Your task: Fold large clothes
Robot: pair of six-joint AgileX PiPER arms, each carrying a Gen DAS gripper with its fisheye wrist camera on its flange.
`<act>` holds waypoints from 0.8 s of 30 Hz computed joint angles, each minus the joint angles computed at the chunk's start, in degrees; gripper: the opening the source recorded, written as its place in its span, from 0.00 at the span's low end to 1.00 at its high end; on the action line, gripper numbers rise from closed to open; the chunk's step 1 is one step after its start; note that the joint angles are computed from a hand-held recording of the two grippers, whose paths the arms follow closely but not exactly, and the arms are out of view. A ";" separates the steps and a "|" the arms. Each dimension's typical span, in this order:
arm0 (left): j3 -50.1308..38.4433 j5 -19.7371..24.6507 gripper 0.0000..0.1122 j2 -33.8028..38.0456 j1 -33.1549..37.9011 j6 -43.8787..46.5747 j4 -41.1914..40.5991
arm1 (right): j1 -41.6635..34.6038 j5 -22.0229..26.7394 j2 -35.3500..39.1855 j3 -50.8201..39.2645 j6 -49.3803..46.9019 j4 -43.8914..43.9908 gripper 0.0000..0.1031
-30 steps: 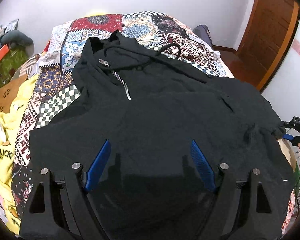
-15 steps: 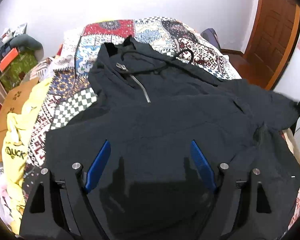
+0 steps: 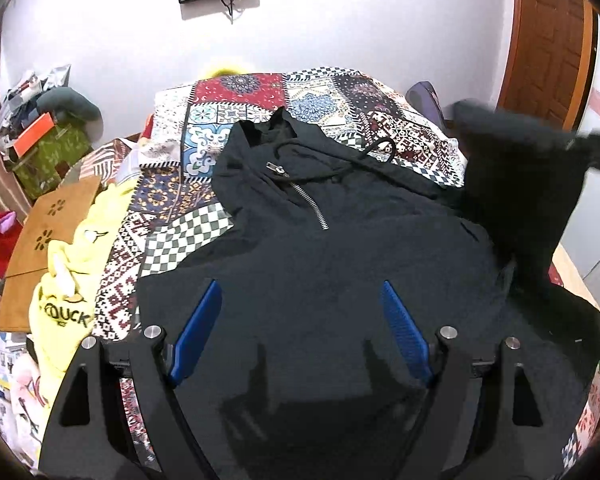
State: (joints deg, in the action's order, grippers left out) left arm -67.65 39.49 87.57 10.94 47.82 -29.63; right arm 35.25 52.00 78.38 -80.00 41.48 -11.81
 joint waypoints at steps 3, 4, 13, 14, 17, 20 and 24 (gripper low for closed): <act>0.78 0.90 0.72 -0.81 1.49 1.95 -0.66 | 1.72 -1.06 6.52 -0.15 -6.43 8.74 0.09; 1.01 0.90 0.72 -0.91 1.64 2.13 -0.62 | 2.36 -0.72 8.52 -0.59 -7.51 10.38 0.09; 3.04 2.18 0.72 -1.26 3.10 4.24 -0.36 | 3.41 6.67 14.75 -0.46 -10.66 18.01 0.39; 2.85 2.36 0.72 -1.37 2.72 4.03 -0.18 | 2.55 6.50 13.93 -0.03 -11.22 20.10 0.42; 1.88 2.89 0.72 -1.95 1.07 3.21 0.26 | 1.95 6.21 8.97 2.57 -10.48 20.21 0.43; 0.49 2.86 0.72 -2.69 -2.07 1.67 1.21 | 2.36 7.93 3.10 4.76 -7.32 14.42 0.45; -2.37 3.08 0.72 -2.92 -8.89 -2.32 3.54 | 2.10 10.94 -3.96 7.71 -2.03 4.52 0.47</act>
